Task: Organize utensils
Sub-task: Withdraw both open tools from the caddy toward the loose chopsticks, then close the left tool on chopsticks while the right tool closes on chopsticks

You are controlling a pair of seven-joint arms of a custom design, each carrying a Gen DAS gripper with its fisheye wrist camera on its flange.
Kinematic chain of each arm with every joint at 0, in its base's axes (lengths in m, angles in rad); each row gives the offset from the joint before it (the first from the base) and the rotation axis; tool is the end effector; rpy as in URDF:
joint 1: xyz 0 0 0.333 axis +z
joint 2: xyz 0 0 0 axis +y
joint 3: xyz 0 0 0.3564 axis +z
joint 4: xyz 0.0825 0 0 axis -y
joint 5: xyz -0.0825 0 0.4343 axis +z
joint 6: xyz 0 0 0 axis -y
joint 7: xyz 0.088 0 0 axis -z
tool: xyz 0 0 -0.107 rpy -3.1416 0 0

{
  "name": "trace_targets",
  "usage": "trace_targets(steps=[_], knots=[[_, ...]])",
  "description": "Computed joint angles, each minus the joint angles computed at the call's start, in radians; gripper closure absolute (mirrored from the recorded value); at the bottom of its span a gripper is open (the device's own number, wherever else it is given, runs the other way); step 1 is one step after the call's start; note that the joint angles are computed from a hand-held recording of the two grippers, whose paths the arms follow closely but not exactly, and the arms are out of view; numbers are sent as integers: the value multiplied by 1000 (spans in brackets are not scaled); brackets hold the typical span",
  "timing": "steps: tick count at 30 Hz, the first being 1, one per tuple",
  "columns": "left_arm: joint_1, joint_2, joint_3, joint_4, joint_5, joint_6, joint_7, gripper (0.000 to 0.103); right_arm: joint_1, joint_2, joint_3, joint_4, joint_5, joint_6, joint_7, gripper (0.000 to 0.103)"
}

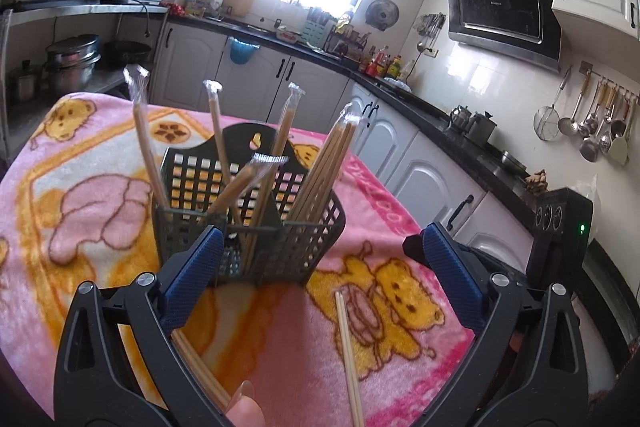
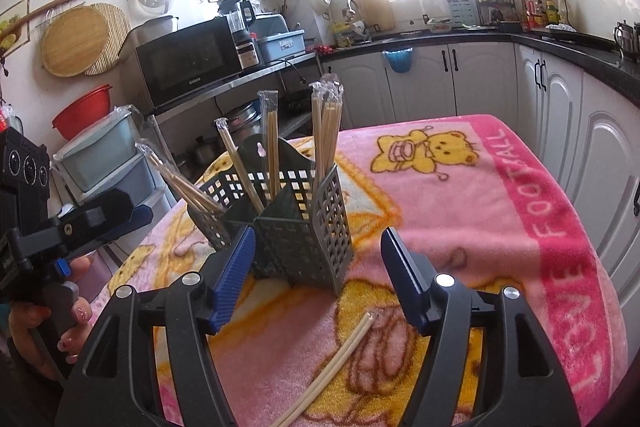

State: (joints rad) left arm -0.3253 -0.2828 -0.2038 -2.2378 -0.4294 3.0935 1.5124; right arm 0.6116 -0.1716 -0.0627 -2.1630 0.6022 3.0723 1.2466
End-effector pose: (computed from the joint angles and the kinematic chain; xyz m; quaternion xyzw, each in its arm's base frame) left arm 0.4823 -0.2571 0.6385 -0.5707 0.6200 -0.5127 0.1641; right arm 0.5205 0.2621 0.6099 -0.6850 0.5103 -0.1690 0.4917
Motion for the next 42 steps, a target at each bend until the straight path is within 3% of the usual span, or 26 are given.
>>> trace_targets(steps=[14,25,35,42], knots=[[26,-46,-5,-79,13,-43,-54,11,-46,0,44,-16,-63,-86,38,35],[95,-69,-33,-131,57,-93,-165,11,-83,25,90,2,-104,-152,57,35],[78,-32,13,-142,14,-139,-205,11,-125,51,129,17,-178,-222,110,34],[52,5,44,-132,-75,-134,-174,11,-171,78,148,27,-295,-235,246,34]])
